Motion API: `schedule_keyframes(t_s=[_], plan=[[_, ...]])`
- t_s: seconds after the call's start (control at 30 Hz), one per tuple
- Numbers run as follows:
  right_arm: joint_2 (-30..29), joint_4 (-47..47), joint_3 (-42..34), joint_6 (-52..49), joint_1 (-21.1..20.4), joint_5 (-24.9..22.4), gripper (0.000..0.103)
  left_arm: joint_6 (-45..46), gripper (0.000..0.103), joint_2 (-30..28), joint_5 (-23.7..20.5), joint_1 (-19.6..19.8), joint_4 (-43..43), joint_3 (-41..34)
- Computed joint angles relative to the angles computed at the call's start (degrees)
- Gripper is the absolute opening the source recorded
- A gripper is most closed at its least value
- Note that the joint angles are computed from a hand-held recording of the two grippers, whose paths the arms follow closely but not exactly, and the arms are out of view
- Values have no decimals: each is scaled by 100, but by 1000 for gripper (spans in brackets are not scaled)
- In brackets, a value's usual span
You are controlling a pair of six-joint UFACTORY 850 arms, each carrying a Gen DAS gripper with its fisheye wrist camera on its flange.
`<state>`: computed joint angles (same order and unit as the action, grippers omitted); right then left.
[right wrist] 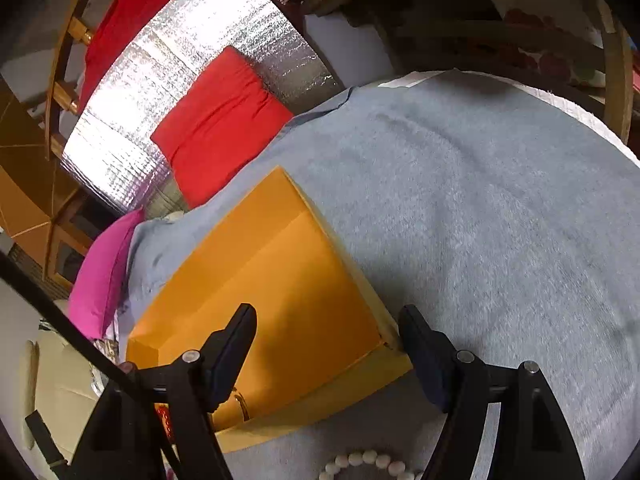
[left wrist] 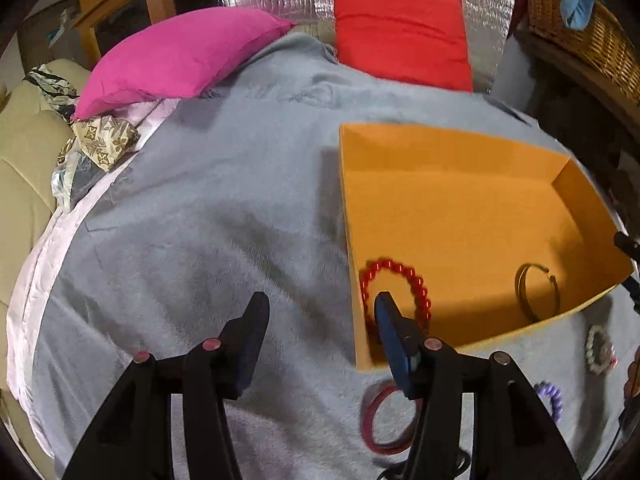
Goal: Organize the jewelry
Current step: 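Carry both bracelets into the orange box and open both tools to release, then move both tools back out of the box toward the remaining bracelets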
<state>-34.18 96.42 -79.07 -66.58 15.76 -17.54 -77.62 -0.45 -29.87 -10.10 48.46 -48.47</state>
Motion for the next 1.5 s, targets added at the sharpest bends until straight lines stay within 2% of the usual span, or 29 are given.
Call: schedule_keyframes(t_s=[0.27,0.47,0.67,0.8,0.87,1.0,1.2,1.27,1.33,1.37,1.43,1.5], plan=[[349,-65,444,20,154,153,77,-195,56,326,163,62,336,343],[566,192,740,-242,201,179,77,-139,56,574,652,108,477,580],[650,282,825,-480,201,174,77,-275,56,669,698,69,581,644],[971,1344,1138,-1746,197,274,77,-991,55,971,376,-79,1037,803],[1204,1540,1401,-2059,148,256,77,-1226,56,1152,303,-144,1161,903],[1624,1078,1902,-1821,-24,-108,77,-1596,56,1547,-150,-565,1378,1203],[2285,500,2713,-1918,-183,-680,77,-1578,56,1641,-341,-1208,1060,1455],[2399,550,2885,-2018,-218,-689,75,-1654,56,1621,-390,-1385,1078,1474],[2459,606,3004,-2054,-311,-702,75,-1594,56,1560,-303,-1551,1071,1478],[2440,579,3013,-2007,-368,-741,70,-1497,56,1506,-247,-1584,1045,1451],[2344,407,2950,-1797,-447,-825,63,-1356,56,1366,-168,-1599,1069,1383],[2237,270,2864,-1564,-483,-778,61,-1265,56,1262,-77,-1542,1032,1336]])
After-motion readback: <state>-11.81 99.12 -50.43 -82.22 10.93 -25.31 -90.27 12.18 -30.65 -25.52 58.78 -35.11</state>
